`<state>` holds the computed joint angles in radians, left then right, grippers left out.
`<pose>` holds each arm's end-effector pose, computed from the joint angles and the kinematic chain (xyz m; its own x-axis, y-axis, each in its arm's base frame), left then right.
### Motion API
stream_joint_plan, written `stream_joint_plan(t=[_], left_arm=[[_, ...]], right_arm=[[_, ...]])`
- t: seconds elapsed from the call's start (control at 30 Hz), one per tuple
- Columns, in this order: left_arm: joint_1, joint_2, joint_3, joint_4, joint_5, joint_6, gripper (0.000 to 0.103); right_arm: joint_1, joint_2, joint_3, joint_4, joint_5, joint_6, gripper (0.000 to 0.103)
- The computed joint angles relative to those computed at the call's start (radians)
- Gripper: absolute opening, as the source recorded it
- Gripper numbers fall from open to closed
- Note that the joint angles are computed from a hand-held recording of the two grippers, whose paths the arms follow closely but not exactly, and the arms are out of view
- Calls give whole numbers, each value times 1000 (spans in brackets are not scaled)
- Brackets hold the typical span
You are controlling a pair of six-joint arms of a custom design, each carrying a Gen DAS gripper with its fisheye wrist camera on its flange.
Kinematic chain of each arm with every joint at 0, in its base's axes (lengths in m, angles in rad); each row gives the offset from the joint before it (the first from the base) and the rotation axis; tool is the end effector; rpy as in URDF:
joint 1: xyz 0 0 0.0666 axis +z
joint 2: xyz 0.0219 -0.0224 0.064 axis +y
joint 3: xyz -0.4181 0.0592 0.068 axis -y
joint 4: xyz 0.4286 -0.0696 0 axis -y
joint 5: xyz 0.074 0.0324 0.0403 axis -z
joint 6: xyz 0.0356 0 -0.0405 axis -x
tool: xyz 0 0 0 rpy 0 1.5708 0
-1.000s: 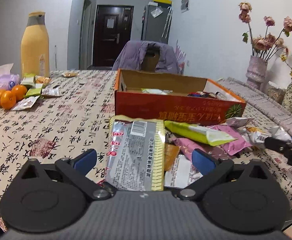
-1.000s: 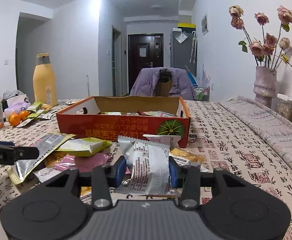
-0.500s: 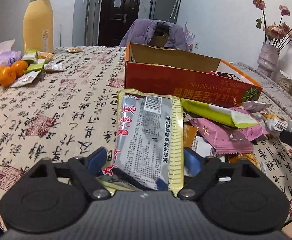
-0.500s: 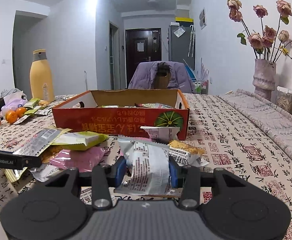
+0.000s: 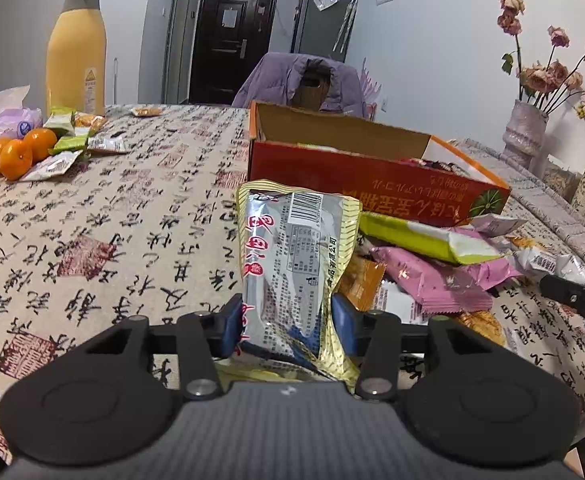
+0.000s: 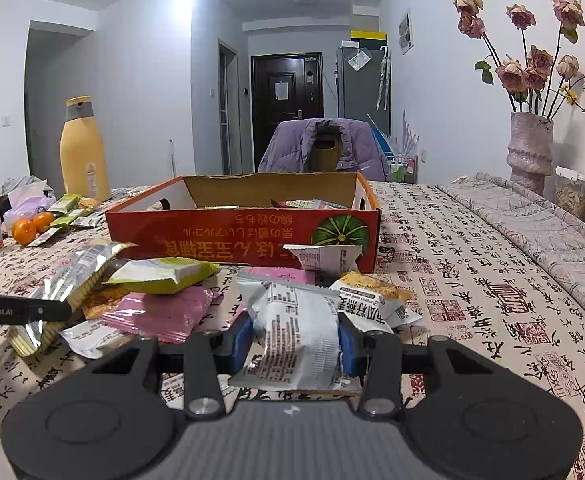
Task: Organize snacks
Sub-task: 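Grasp a silver wrapped bar with the left gripper while the right grasps a white sachet, then carry the silver bar and white sachet over the orange box with both grippers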
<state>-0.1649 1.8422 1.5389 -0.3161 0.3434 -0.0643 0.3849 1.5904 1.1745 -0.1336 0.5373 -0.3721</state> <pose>0.6845 -0.1265 0.3246 -0.5442 0.1519 -0.8251 0.4609 0.8759 -0.1427 0.5438 0.2002 0.3193 -0.4211 0.1664 -0.8916 0.2524 0.9657 0.0610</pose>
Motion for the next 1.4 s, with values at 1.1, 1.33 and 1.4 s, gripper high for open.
stream_joint_plan(t=[1.1, 1.33, 1.4], left_arm=[[-61, 88, 245, 125, -14, 53, 47], [-78, 190, 435, 50, -28, 86, 47], [-83, 225, 494, 22, -31, 96, 47]], right_arm=[[-71, 130, 242, 126, -16, 189, 43], [-103, 226, 404, 78, -57, 202, 43], [-111, 261, 457, 46, -62, 197, 43]])
